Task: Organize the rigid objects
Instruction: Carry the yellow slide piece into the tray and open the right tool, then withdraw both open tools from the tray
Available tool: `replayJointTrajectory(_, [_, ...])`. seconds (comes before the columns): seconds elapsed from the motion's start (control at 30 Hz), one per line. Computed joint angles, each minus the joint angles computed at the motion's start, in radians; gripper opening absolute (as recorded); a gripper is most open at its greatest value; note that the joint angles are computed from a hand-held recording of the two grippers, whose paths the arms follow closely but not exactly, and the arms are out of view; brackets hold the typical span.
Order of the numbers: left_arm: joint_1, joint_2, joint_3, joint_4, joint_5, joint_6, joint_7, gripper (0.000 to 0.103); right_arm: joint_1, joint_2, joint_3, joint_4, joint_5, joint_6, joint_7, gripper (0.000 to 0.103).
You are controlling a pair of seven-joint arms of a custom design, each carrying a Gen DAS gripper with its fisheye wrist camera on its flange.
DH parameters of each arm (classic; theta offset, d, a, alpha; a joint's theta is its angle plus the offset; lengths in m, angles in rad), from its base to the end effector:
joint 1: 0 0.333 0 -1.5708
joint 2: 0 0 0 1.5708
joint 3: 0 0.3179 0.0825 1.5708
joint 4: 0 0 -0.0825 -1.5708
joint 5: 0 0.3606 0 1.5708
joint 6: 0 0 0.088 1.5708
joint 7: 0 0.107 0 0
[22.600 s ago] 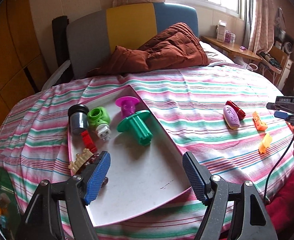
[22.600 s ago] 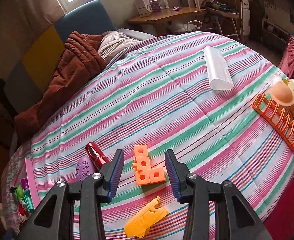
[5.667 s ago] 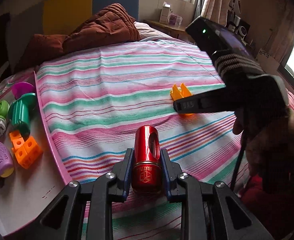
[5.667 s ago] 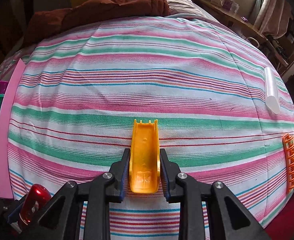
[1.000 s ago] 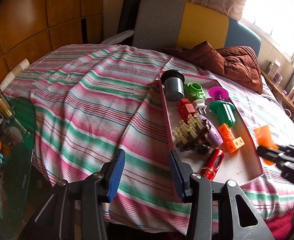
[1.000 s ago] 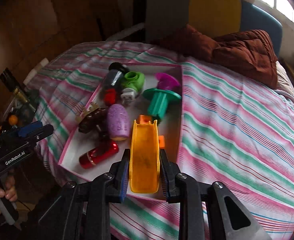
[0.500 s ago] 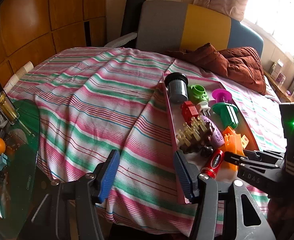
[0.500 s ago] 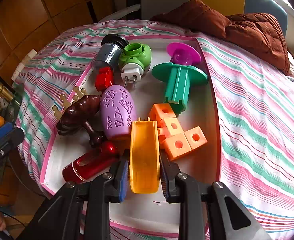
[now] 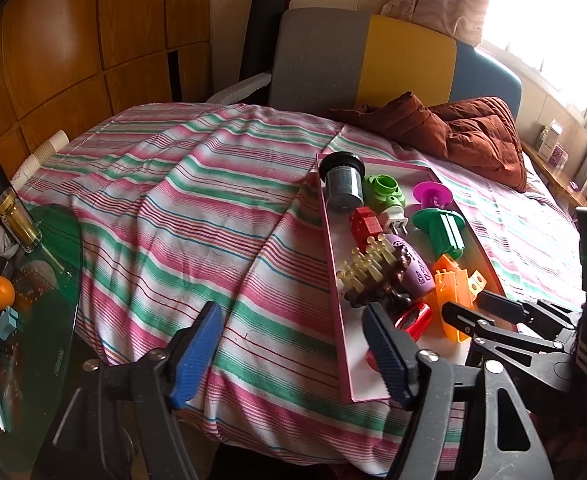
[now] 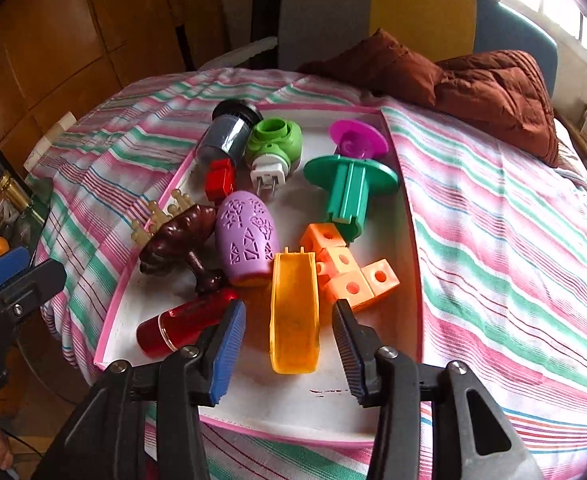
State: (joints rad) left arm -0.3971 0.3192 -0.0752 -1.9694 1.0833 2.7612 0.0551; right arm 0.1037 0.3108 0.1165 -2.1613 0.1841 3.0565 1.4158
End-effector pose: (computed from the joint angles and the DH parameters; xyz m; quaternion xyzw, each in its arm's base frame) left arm 0.5335 -0.3108 0.3633 -0.6997 0.6203 -0.2607 0.2401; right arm 0.5851 0.1126 0.3380 -0.7347 0.6130 -0.1592 0.2432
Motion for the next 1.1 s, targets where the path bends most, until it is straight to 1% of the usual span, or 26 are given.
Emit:
replayJointTrajectory(0.1, [-0.011,-0.007,0.004,0.000,0.028,-0.009,-0.030,0.086,0.051,-0.025,-0.060,-0.039,-0.039,0.053,0.056,0.046])
replayJointTrajectory(0.17, [-0.017,-0.011,0.001,0.002,0.046,-0.023,-0.050,0.094,0.102,-0.044,-0.120,-0.067,-0.083,0.086,0.111,0.046])
replayJointTrajectory(0.2, [-0.019,-0.014,0.000,0.001,0.059,-0.026,-0.066,0.096,0.133,-0.052,-0.157,-0.078,-0.109,0.099,0.142,0.046])
replayJointTrajectory(0.23, [-0.020,-0.017,-0.001,0.000,0.073,-0.028,-0.080,0.097,0.179,-0.057,-0.208,-0.087,-0.141,0.113,0.181,0.046])
replayJointTrajectory(0.3, [-0.022,-0.023,-0.008,0.001,0.092,-0.046,-0.099,0.103,0.268,-0.059,-0.308,-0.097,-0.199,0.147,0.250,0.046])
replayJointTrajectory(0.33, [-0.024,-0.026,-0.012,0.001,0.101,-0.059,-0.109,0.103,0.314,-0.063,-0.360,-0.106,-0.220,0.160,0.279,0.046])
replayJointTrajectory(0.37, [-0.024,-0.028,-0.018,0.003,0.105,-0.071,-0.113,0.103,0.345,-0.066,-0.396,-0.110,-0.234,0.164,0.301,0.046])
replayJointTrajectory(0.4, [-0.025,-0.030,-0.023,0.004,0.107,-0.084,-0.118,0.103,0.356,-0.070,-0.411,-0.114,-0.242,0.167,0.315,0.046])
replayJointTrajectory(0.47, [-0.028,-0.033,-0.032,0.006,0.113,-0.114,-0.130,0.103,0.342,-0.079,-0.403,-0.121,-0.253,0.171,0.327,0.046])
replayJointTrajectory(0.5, [-0.032,-0.034,-0.037,0.009,0.113,-0.142,-0.135,0.103,0.345,-0.082,-0.408,-0.124,-0.259,0.173,0.333,0.046])
replayJointTrajectory(0.57, [-0.042,-0.032,-0.049,0.020,0.107,-0.201,-0.125,0.103,0.372,-0.083,-0.441,-0.130,-0.271,0.179,0.352,0.046])
replayJointTrajectory(0.6, [-0.046,-0.032,-0.052,0.020,0.116,-0.219,-0.134,0.103,0.376,-0.086,-0.447,-0.134,-0.274,0.185,0.358,0.046])
replayJointTrajectory(0.67, [-0.042,-0.036,-0.058,0.014,0.122,-0.222,-0.149,0.103,0.376,-0.092,-0.449,-0.143,-0.272,0.195,0.362,0.046])
replayJointTrajectory(0.73, [-0.043,-0.044,-0.061,0.006,0.136,-0.232,-0.171,0.103,0.415,-0.095,-0.489,-0.151,-0.266,0.203,0.368,0.046])
replayJointTrajectory(0.83, [-0.038,-0.054,-0.067,-0.007,0.164,-0.236,-0.210,0.103,0.434,-0.101,-0.504,-0.160,-0.247,0.217,0.359,0.046])
replayJointTrajectory(0.87, [-0.032,-0.056,-0.070,-0.011,0.162,-0.228,-0.214,0.103,0.440,-0.102,-0.508,-0.163,-0.239,0.220,0.352,0.046])
replayJointTrajectory(0.93, [-0.024,-0.059,-0.076,-0.016,0.148,-0.221,-0.211,0.103,0.427,-0.105,-0.488,-0.167,-0.223,0.227,0.333,0.046])
replayJointTrajectory(1.0, [-0.017,-0.058,-0.080,-0.017,0.129,-0.212,-0.200,0.103,0.476,-0.102,-0.530,-0.171,-0.198,0.239,0.312,0.046])
replayJointTrajectory(1.07, [-0.016,-0.056,-0.079,-0.017,0.125,-0.206,-0.203,0.103,0.505,-0.100,-0.552,-0.173,-0.172,0.246,0.288,0.046])
replayJointTrajectory(1.1, [-0.016,-0.057,-0.077,-0.020,0.131,-0.199,-0.211,0.103,0.546,-0.097,-0.588,-0.174,-0.154,0.249,0.275,0.046])
